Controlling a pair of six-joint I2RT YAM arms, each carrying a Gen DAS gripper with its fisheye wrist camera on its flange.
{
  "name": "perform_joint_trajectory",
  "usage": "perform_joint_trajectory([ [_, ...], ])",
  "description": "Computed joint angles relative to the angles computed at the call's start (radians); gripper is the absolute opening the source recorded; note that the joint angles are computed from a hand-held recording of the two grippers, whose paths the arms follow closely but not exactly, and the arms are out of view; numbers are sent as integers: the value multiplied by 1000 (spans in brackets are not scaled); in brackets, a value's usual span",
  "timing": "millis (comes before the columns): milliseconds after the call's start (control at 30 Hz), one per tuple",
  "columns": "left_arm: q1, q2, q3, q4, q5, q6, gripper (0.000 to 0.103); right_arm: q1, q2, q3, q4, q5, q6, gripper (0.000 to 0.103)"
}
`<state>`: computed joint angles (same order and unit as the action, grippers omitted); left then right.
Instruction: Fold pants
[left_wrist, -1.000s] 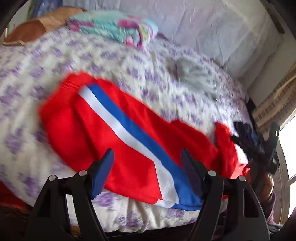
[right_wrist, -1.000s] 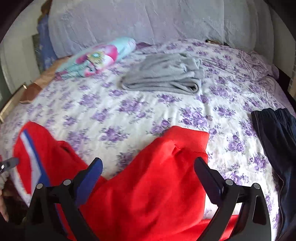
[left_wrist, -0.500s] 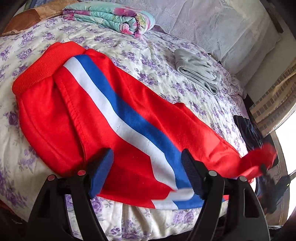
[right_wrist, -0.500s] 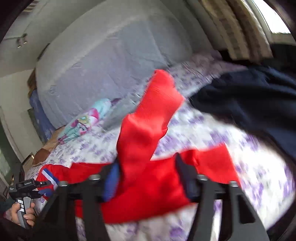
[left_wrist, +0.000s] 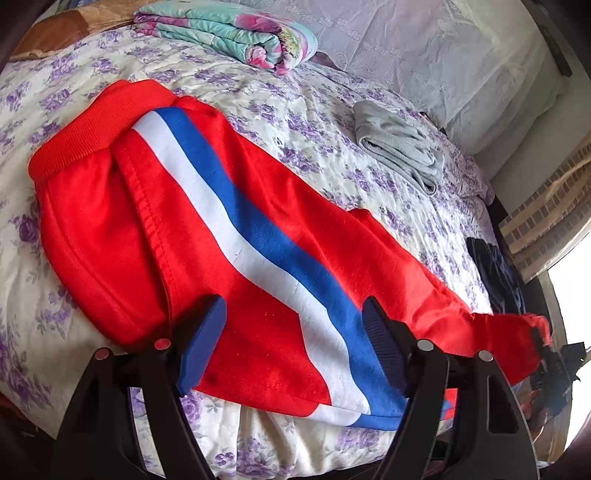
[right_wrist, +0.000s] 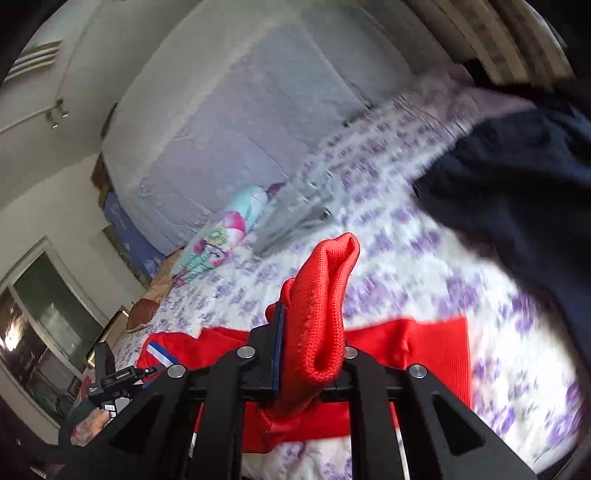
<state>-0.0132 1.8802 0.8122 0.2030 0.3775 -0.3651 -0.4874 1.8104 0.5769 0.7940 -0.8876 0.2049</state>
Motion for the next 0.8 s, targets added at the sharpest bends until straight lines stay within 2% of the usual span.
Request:
perform_joint_trajectory([
  [67,10,-5,-16,31,19,-25,73,-24,-33,-22,103,-35,19,13],
  [133,12,-12,-46,88,33,-44,73,-58,21,3,130,-19,7,13],
  [233,-14,-9,-67,126,-8,-33,73,-60,245,192,-96,54,-71,13],
  [267,-20,-6,-70,133,-16,-30,73,-50,315,233,-145,89,-101,13],
  [300,-26,-8,-77,141,-30,-25,73,-48,352,229,-133,104,-120,13],
  [367,-30,-13,-77,130,-40,-14,73,-56,348,168,-49,97,-133,16],
  [433,-24,-19,-75,113,-35,-6,73,-59,315,138,-39,109,-149,19],
  [533,-12,-35,-73,76,-44,13,71,-60,301,163,-107,106,-178,18],
  [600,-1,-56,-83,49,-63,24,59,-63,289,167,-141,94,-201,17],
  [633,7,-65,-92,45,-63,27,57,-65,288,171,-147,84,-204,17],
  [700,39,-82,-112,34,-37,40,47,-67,284,183,-165,68,-200,17],
  [767,61,-109,-133,20,-26,49,46,-65,285,189,-182,64,-211,18],
  [800,54,-131,-143,5,-68,54,48,-57,285,195,-197,79,-229,19],
])
